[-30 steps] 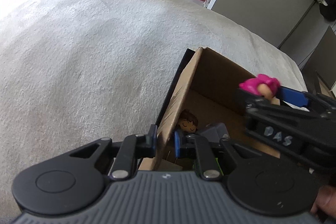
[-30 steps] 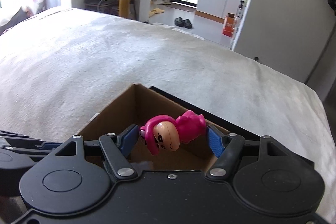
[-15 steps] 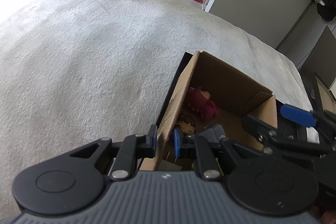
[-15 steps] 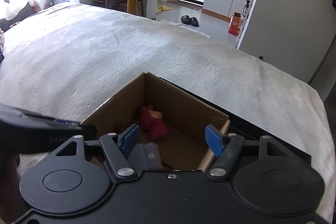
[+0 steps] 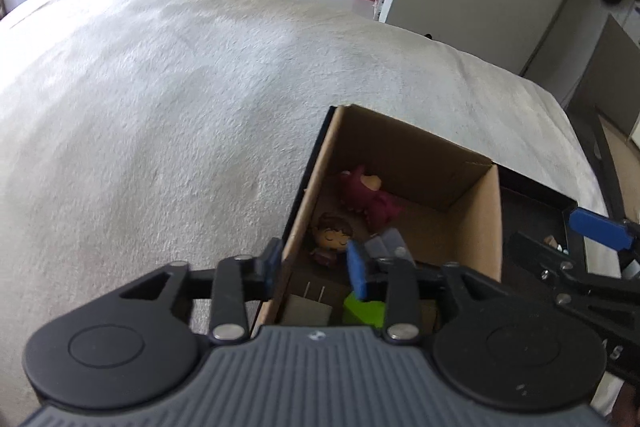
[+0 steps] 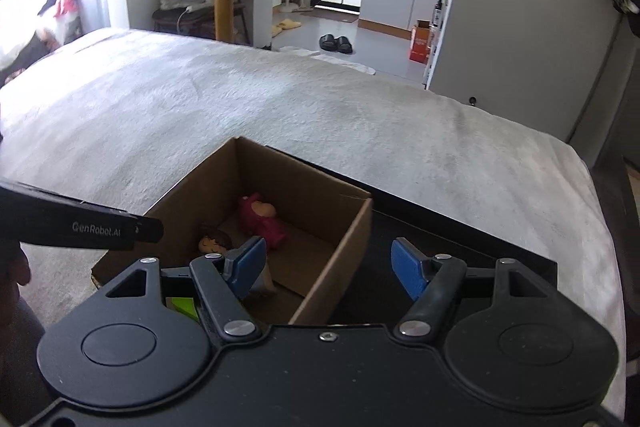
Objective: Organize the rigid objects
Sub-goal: 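Move the right gripper back over the tray toward the small blue-and-red figure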
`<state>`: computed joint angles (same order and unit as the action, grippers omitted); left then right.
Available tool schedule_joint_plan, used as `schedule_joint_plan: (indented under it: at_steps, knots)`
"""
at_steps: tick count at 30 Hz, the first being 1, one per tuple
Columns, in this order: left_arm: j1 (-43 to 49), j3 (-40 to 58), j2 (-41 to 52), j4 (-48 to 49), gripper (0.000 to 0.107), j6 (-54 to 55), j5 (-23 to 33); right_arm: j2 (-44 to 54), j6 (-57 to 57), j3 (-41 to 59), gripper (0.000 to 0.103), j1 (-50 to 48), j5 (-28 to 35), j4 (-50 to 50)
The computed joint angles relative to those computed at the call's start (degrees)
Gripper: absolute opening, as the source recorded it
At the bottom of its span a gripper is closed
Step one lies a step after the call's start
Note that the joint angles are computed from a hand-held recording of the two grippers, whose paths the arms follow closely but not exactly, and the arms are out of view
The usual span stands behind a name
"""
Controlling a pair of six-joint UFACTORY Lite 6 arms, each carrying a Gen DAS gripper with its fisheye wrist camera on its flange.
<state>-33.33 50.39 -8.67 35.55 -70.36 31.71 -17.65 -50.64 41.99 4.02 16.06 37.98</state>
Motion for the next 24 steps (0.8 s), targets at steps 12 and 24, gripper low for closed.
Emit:
schedule_joint_plan:
  at_steps: [12, 24]
  knots:
    - [-11.66, 9.70, 6.15, 7.84, 0.065, -8.15, 12.56, 1.29, -27.56, -0.82, 0.074, -16.72, 10.34, 24.36]
    - [-17.32, 21.36, 16.89, 10.49, 0.069, -8.01, 22.52, 12.02, -46.98, 2.37, 0.083, -30.23, 20.90, 40.55]
